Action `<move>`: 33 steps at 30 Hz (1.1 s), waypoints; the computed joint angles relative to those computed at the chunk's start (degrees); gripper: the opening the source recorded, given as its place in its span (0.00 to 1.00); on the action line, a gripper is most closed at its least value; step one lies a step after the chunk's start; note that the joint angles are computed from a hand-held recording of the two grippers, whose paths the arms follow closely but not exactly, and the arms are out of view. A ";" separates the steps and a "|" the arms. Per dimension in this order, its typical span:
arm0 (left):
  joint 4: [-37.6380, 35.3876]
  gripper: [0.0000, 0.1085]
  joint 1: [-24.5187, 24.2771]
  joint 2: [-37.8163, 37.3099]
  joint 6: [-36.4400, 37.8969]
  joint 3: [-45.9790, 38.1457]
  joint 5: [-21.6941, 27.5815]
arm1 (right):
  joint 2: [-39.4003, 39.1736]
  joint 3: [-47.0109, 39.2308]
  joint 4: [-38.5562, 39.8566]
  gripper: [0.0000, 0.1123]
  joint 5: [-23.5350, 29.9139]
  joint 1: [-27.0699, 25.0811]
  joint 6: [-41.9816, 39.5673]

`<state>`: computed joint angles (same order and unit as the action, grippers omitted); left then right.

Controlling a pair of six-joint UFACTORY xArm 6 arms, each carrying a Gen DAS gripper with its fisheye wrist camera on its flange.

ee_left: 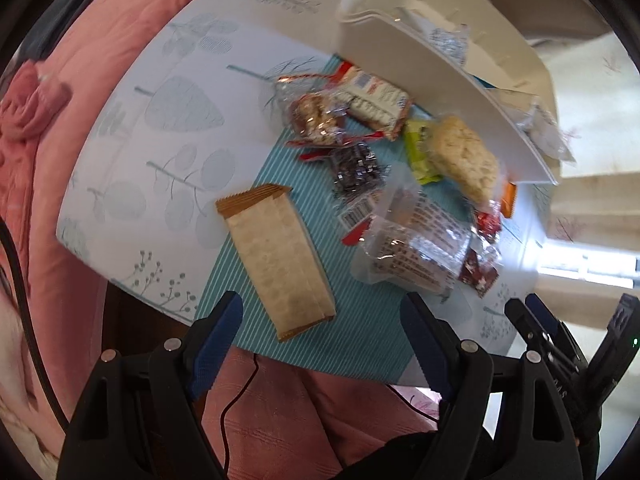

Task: Organize snacks
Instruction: 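Move both tools back toward the remaining snacks beside the tray, then grasp the brown cracker packet with the left tool while the right tool grasps the red wrapper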

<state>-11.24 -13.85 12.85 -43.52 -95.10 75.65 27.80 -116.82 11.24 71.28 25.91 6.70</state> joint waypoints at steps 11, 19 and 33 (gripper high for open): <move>0.54 0.74 -0.46 0.71 -14.40 6.06 -4.37 | 9.44 -10.75 -2.88 0.72 7.67 -0.37 -17.53; 0.90 0.73 -0.74 1.25 -19.45 7.87 -4.28 | 13.19 -15.14 -2.69 0.64 10.37 0.01 -24.80; -1.69 0.48 -0.57 -0.15 -20.61 12.88 -6.79 | 19.41 -24.30 -3.31 0.61 12.90 1.04 -26.82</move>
